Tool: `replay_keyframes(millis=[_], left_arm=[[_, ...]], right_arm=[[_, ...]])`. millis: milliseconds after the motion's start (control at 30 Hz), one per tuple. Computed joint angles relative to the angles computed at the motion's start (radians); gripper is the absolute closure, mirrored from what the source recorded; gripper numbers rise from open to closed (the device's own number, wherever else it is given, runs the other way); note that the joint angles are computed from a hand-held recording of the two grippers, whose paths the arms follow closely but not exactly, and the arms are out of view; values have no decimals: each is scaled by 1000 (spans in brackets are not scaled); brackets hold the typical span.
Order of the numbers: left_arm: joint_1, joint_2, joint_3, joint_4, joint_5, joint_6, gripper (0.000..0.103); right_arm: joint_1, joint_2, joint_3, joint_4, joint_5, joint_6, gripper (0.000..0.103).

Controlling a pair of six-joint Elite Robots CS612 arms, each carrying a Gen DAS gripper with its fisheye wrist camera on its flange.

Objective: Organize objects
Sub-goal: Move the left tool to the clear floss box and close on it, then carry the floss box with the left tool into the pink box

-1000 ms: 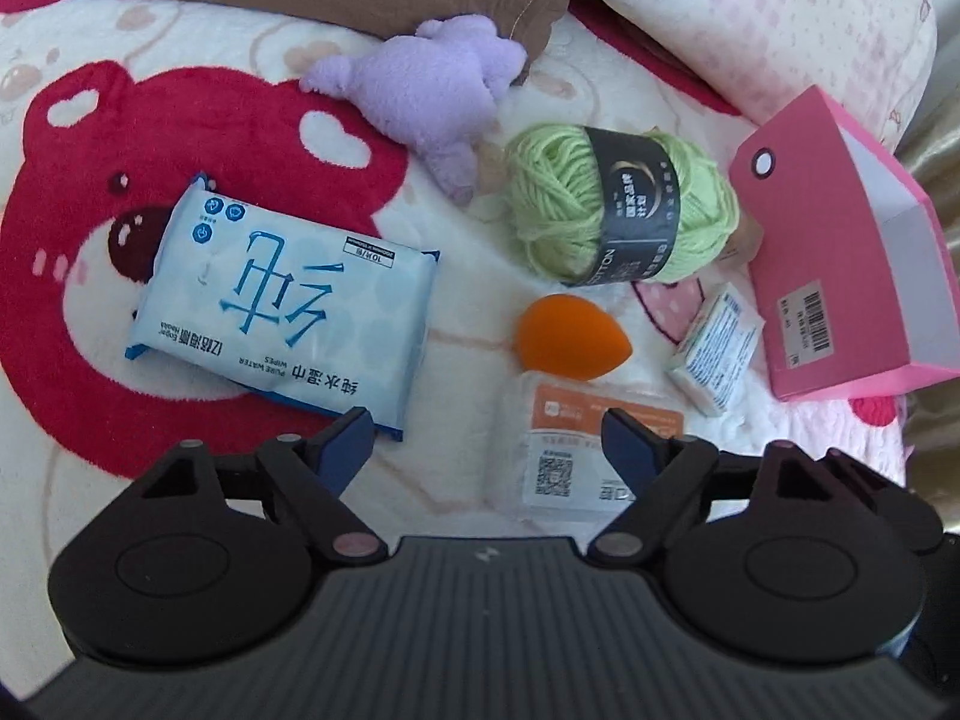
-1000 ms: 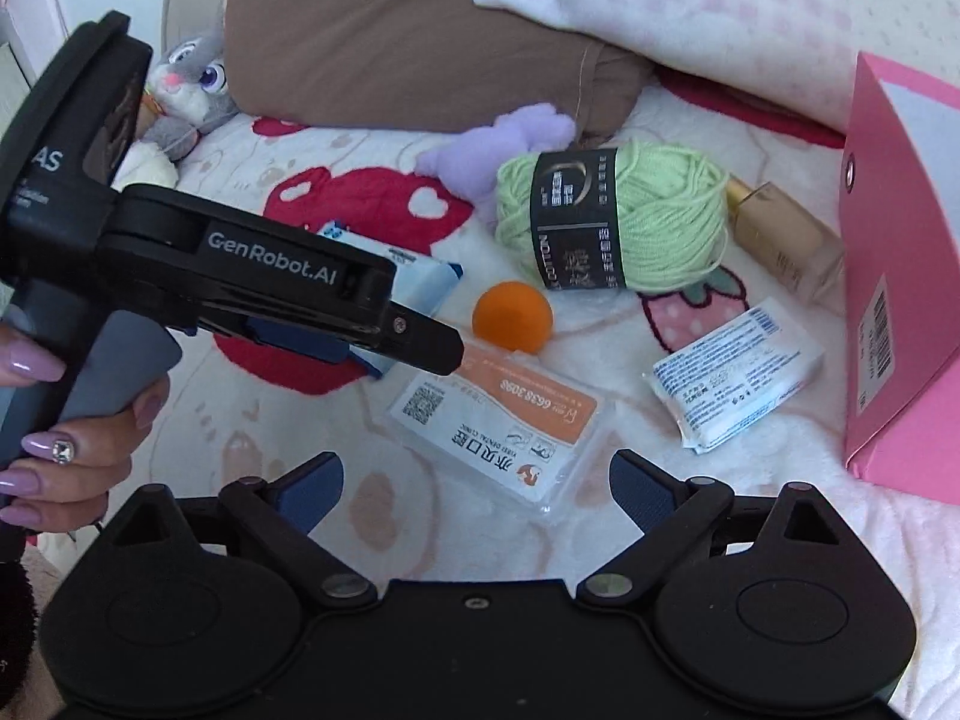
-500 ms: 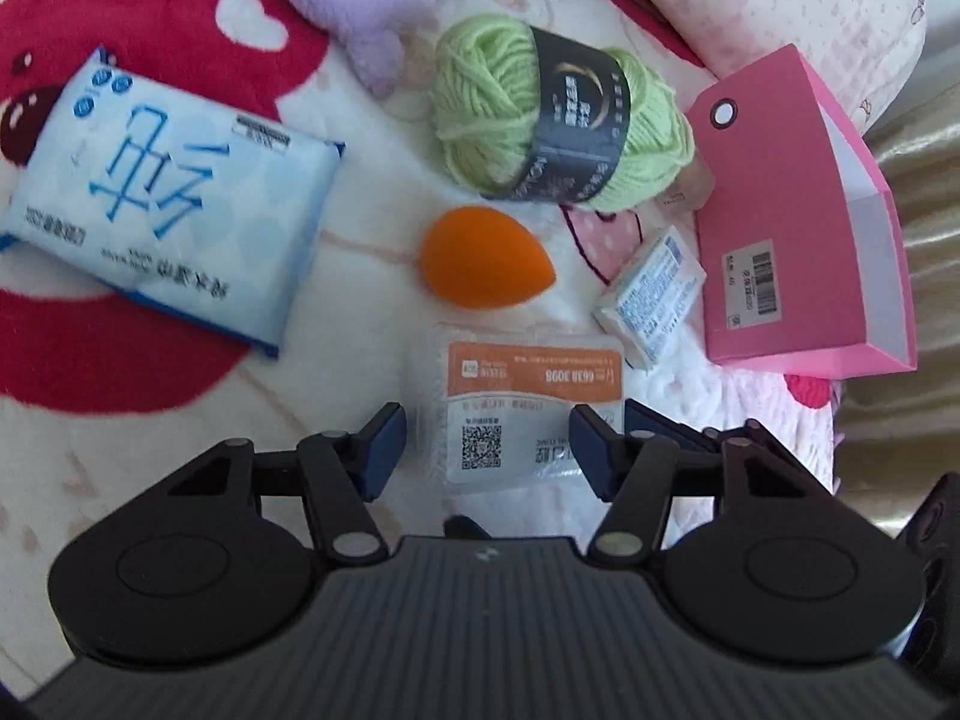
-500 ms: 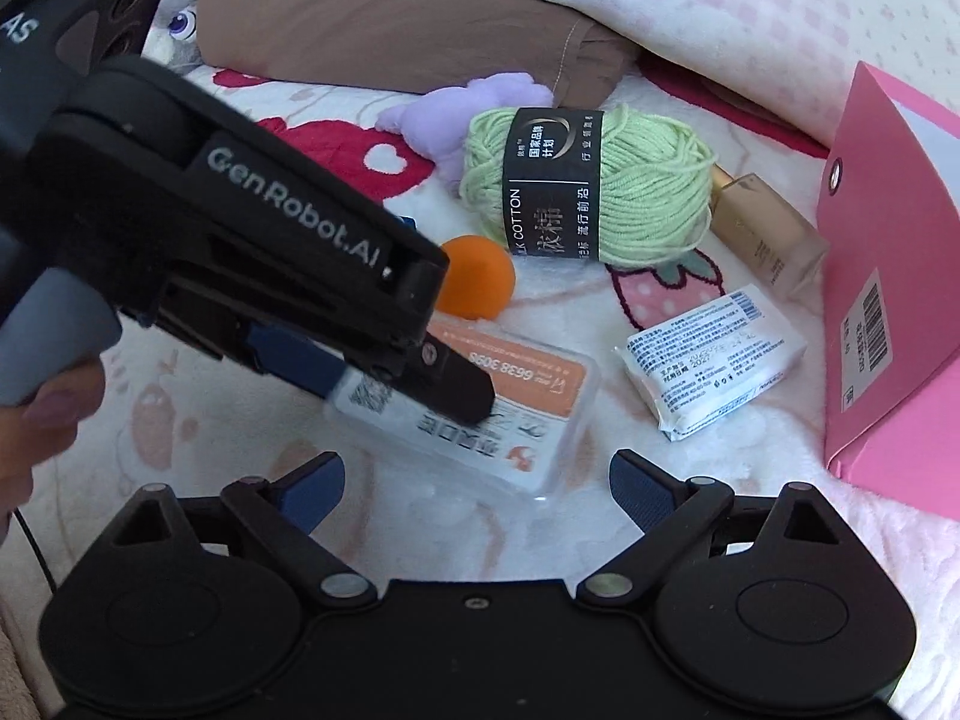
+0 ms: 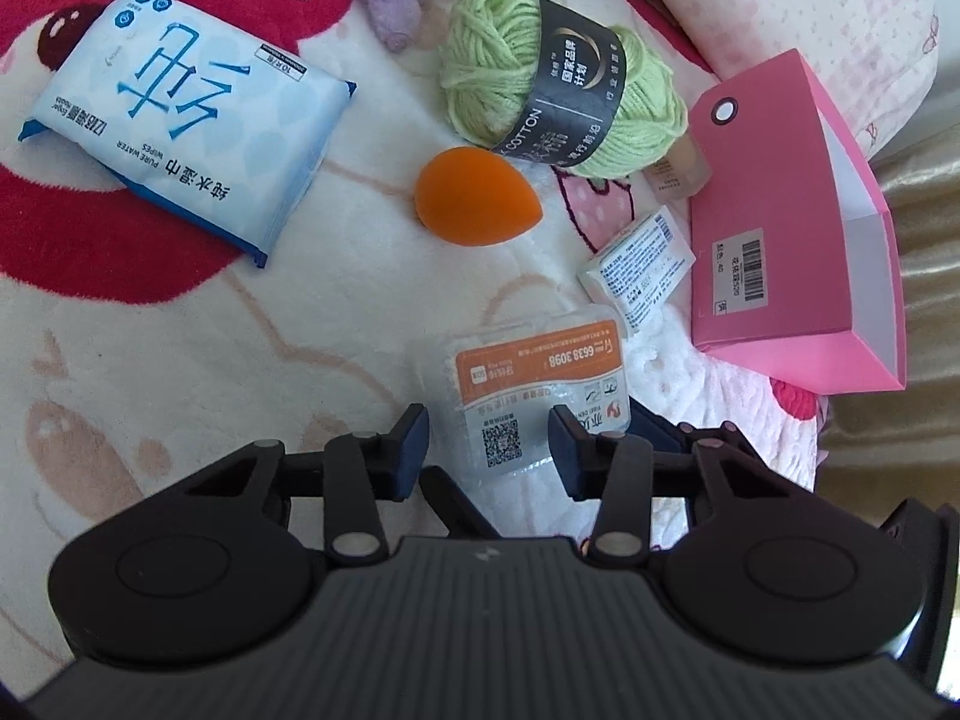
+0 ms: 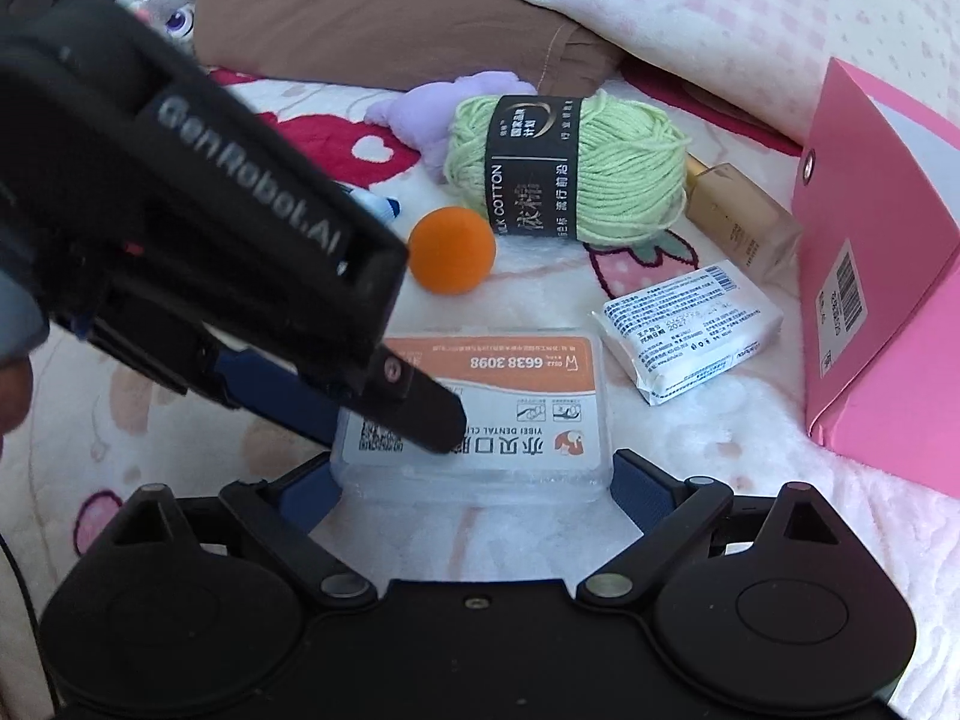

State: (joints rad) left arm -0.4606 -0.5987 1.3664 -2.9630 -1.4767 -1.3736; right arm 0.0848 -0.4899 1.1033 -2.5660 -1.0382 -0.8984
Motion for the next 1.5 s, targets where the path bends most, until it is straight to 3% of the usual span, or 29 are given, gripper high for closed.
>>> replay_keyframes(millis=[167, 267, 367, 733, 900, 1100, 1167, 1333, 1500], left_arm=[[-8, -2, 4, 8, 100, -21, 60], [1, 4, 13, -44, 62, -38, 62], [-6, 2, 10, -28, 61, -29, 62], [-55, -37, -8, 68, 170, -4, 65], [-82, -63, -47, 101, 261, 66, 65], [-77, -62, -163, 168, 232, 218, 62], [-77, -47, -219, 184, 231, 265, 62], [-65, 31, -395, 223, 201, 353, 61], [-51, 150, -593, 243, 169, 364, 61]], right_arm=[[-6, 6, 11, -56, 30, -25, 7], [-7, 5, 9, -49, 39, -27, 7], [-10, 7, -5, -8, 46, -12, 8], [-47, -35, 67, -72, 145, -23, 10], [-67, -65, 81, -143, 190, 29, 10], [-94, -92, 47, -171, 200, 74, 10], [-100, -87, 22, -208, 194, 81, 10], [-114, -49, -71, -257, 155, 200, 10], [-116, 15, -199, -234, 76, 280, 10]])
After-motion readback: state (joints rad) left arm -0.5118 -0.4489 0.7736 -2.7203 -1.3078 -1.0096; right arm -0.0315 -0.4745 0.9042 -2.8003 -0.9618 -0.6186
